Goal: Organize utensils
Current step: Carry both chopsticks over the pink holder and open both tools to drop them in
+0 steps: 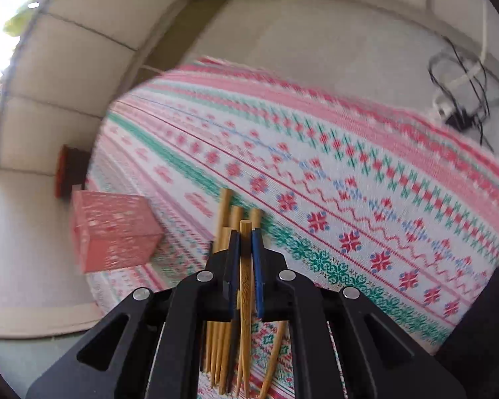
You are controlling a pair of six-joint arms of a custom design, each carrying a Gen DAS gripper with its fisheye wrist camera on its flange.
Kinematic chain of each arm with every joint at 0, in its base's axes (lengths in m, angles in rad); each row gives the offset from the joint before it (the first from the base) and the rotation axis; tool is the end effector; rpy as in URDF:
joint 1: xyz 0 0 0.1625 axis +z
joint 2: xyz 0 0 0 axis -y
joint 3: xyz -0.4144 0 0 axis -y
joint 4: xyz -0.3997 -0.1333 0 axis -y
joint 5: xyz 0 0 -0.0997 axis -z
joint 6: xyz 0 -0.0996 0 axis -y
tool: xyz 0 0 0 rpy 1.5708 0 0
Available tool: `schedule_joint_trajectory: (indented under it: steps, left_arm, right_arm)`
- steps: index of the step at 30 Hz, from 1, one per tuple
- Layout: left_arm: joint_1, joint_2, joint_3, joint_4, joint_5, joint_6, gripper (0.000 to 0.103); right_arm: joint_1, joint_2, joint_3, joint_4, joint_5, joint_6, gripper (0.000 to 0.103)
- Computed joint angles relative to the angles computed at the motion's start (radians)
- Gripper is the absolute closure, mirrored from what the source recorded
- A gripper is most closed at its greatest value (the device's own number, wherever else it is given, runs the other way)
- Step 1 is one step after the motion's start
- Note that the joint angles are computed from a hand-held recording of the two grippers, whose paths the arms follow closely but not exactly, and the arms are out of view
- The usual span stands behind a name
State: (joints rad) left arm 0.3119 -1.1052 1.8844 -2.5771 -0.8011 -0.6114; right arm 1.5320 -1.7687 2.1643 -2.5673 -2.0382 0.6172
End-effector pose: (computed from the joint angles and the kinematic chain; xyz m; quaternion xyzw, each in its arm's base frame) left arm -0.4933 -0.3719 0.2047 0.2526 0.8866 -0.3625 0.1369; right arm 0.0721 -0.4230 0.3978 -0.3642 -0.8576 0.3390 0.1299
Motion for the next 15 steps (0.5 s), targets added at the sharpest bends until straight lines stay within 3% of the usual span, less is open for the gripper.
schedule_joint_trajectory:
  steps: [7, 11, 15]
  left_arm:
    - [-0.019, 0.05, -0.064, -0.035, 0.025, 0.007, 0.096]
    - [-0.014, 0.099, -0.137, -0.042, 0.027, 0.039, 0.096]
    - [0.0, 0.169, -0.239, -0.07, 0.052, 0.11, 0.096]
  right_arm:
    - [0.236, -0.103, -0.057, -0.007, -0.096, -0.262, 0.095]
    - [0.367, -0.095, -0.13, -0.038, -0.18, -0.37, 0.095]
    - [0.418, -0.037, -0.247, -0.094, -0.2, -0.48, 0.095]
